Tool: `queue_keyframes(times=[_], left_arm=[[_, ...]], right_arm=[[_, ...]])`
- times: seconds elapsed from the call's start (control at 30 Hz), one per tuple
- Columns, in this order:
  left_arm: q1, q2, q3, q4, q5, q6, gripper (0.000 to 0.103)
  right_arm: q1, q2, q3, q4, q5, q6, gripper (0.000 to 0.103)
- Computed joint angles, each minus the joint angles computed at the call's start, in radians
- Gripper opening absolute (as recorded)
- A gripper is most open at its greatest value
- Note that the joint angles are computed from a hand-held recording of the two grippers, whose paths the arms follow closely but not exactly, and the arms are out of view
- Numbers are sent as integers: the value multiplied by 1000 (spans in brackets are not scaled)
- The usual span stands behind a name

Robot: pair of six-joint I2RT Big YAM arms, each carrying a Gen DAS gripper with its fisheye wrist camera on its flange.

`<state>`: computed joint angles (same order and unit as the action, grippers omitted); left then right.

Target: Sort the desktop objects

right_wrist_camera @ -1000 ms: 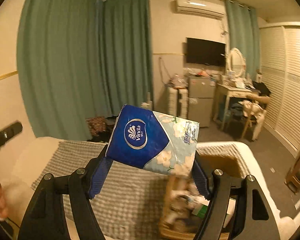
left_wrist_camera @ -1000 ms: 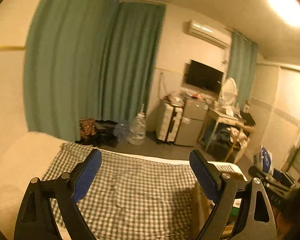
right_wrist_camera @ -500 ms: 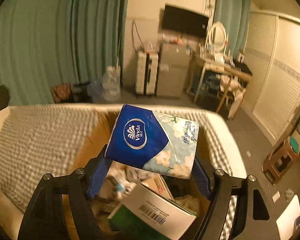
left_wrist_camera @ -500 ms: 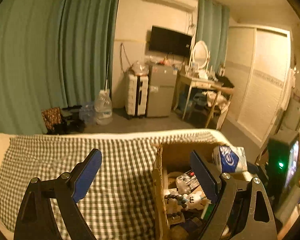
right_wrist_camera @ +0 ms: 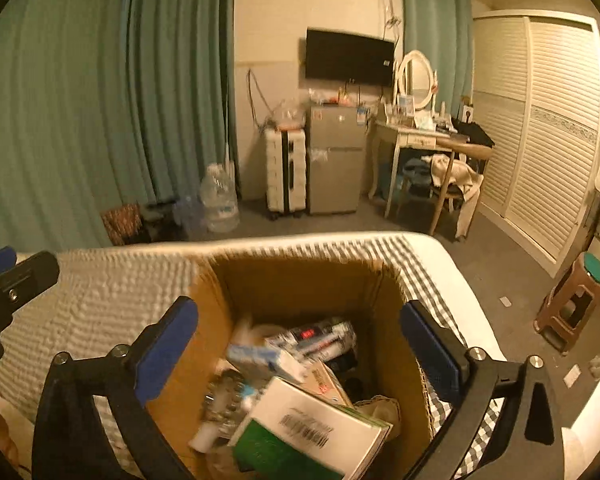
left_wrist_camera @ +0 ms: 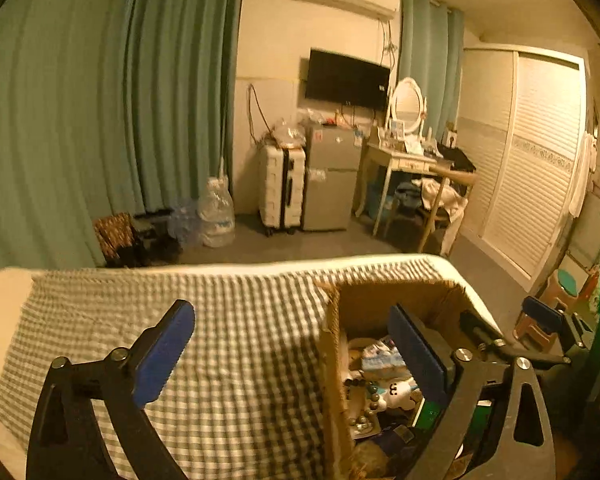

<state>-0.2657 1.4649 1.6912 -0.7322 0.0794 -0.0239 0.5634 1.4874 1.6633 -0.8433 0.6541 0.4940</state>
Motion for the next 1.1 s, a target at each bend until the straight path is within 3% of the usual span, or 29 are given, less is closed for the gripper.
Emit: queue_keyframes(times=[0.1,0.2,0.27,0.37,0.57,0.63,0.7,0.8,0.97,1.1], left_arm=[[30,-41,23,-27,-4,36,103],[70,-83,39,-58,-6,70,103],[107,-107,52,-96,10,106,103],[153,-155,40,-113,16,139,103],[321,-187,22,-151,155,135,103],[373,-194,-21,-112,191,148,103],[405,-205,-76,-48,180,142,103],[440,-190,-124,-9,204,100,103],[433,-158,-225,85,180,93,103],[416,-93,-189,0,148,128,103]], right_arm=[[39,-14,37,-19,-11,60,103],[92,9,137,-112,4,108,103],[147,32,213,-160,57,112,103],[216,61,289,-173,106,130,103],[308,185,465,-245,150,115,103],[323,202,466,-230,174,79,103],[328,220,460,-197,189,51,103],[313,239,421,-139,157,54,103],[291,276,345,-53,102,40,103],[281,304,358,-101,66,43,103]])
